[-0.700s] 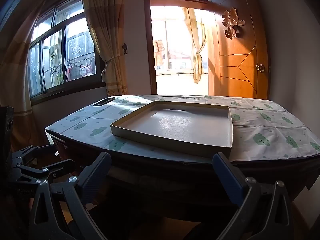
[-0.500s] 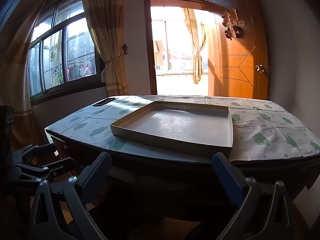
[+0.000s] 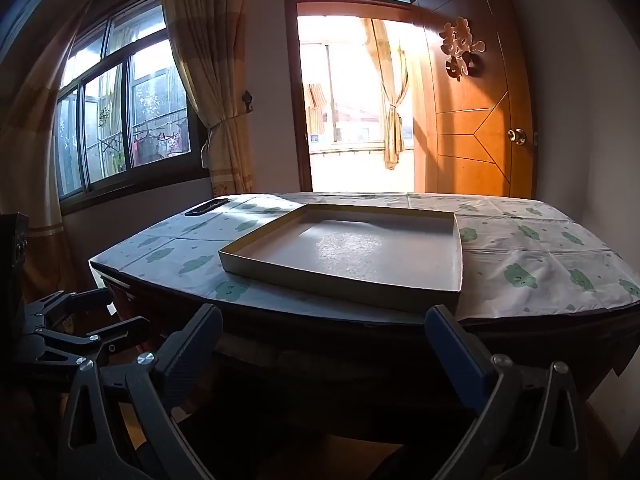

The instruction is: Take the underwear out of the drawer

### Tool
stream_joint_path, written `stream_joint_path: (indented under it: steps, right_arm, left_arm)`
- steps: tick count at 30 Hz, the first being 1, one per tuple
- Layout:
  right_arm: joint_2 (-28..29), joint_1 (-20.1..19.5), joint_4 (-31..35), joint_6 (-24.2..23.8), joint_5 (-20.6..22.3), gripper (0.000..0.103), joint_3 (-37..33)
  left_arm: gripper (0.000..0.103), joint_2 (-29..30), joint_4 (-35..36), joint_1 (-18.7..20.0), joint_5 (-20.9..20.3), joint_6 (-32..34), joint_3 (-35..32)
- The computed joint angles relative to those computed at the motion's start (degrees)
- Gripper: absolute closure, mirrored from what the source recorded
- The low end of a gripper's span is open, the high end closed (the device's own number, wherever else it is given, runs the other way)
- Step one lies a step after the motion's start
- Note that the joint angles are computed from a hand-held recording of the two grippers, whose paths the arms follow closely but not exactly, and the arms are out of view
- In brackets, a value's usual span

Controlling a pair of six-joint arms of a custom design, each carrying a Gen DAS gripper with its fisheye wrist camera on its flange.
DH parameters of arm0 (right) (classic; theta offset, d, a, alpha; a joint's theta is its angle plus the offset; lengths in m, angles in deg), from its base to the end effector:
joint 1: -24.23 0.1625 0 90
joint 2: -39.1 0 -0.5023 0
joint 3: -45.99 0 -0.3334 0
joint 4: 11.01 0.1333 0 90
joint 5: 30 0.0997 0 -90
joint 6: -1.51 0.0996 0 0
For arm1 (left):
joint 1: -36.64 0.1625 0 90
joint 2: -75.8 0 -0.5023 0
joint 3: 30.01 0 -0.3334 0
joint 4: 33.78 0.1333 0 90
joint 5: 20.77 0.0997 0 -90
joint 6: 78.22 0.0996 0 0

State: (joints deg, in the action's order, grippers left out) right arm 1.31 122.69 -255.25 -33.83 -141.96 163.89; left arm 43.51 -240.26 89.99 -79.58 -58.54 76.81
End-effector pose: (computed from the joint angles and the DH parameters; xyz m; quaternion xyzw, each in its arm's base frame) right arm 0.1789 -0.5500 0.2125 0.1857 -0.7696 0.5402 0.2853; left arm -0.2365 -0.6276 0.1128 0.3397 0.8383 -0.3780 0.1974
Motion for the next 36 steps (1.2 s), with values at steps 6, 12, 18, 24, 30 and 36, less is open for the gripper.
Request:
stream_joint_path:
  steps: [6, 12, 18, 24, 30, 36]
  right_arm:
    - [0.0, -0.1, -0.1, 0.1, 0.2, 0.001, 0.0]
    - [0.0, -0.1, -0.5, -0.1, 0.7, 0.001, 0.1]
    - [0.1, 0.0, -0.3, 0.0, 0.6, 0.001, 0.0]
    - [0.1, 0.0, -0.3, -0.2, 0.8, 0.001, 0.0]
    - [0.2, -0.1, -0.5, -0.1, 1.2, 0.001, 0.2]
    - [0.2, -0.2, -0.3, 0.2, 1.4, 0.001, 0.2]
  left_arm:
    - [0.0, 0.0, -0.2, -0.1, 0.1, -0.1, 0.0]
    - [0.0, 0.0, -0.4, 0.0, 0.0, 0.0, 0.0]
    - [0.0, -0.1, -0.3, 0.1, 0.0, 0.0, 0.0]
    - [0.0, -0.1, -0.4, 0.1, -0.1, 0.1, 0.0]
    - [0.0, -0.2, -0.2, 0.2, -0.2, 0.1, 0.0]
    - [0.0, -0.2, -0.4, 0.2, -0.1, 0.1, 0.1]
